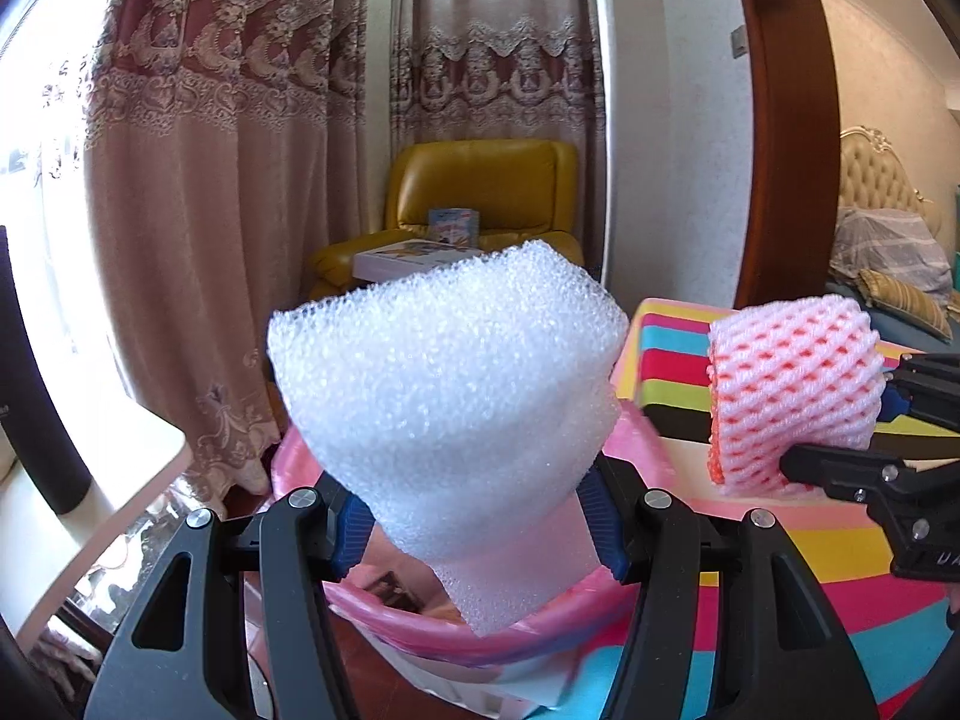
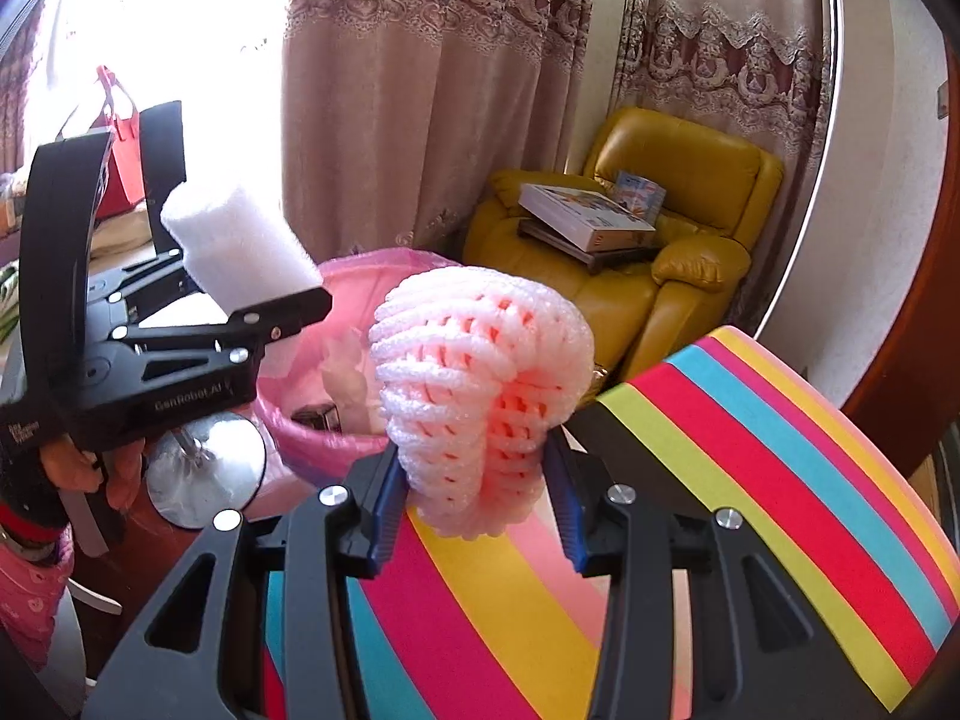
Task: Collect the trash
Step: 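Open both tools to drop the foam net and foam block into the bin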
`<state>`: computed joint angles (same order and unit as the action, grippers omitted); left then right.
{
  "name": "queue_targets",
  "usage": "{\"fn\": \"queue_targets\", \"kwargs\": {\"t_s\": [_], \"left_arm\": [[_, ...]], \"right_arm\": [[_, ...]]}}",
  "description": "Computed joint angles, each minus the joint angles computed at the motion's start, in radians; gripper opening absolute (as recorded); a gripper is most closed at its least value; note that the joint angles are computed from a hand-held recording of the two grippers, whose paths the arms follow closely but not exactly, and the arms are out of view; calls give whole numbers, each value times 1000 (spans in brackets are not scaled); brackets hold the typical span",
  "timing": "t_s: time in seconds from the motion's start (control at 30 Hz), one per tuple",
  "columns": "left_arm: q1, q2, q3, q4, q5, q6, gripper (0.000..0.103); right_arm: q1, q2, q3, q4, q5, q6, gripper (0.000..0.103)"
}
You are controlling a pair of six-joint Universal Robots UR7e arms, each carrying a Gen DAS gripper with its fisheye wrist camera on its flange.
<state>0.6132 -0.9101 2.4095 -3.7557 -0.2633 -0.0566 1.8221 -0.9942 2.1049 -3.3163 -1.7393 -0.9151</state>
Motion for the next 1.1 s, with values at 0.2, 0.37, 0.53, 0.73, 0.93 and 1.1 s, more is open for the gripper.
{"fn": "queue_targets", "kwargs": {"t_s": [0.2, 0.37, 0.53, 0.73, 0.93, 1.1], "left_arm": [[36, -40, 9, 0, 5, 13, 55], [71, -71, 15, 13, -14, 1, 56], [100, -89, 11, 31, -35, -8, 56], [126, -95, -6, 44, -52, 15, 56], [153, -84, -19, 26, -61, 30, 56], [177, -77, -32, -31, -71, 98, 72]], "right_arm": [[19, 52, -71, 43, 4, 28, 42], [37, 98, -123, 61, -8, 33, 43], [45, 137, -157, 52, -21, 16, 45], [62, 194, -219, 55, -37, 13, 48], [67, 233, -248, 49, -36, -7, 55], [57, 248, -248, 31, -27, -43, 77]]}}
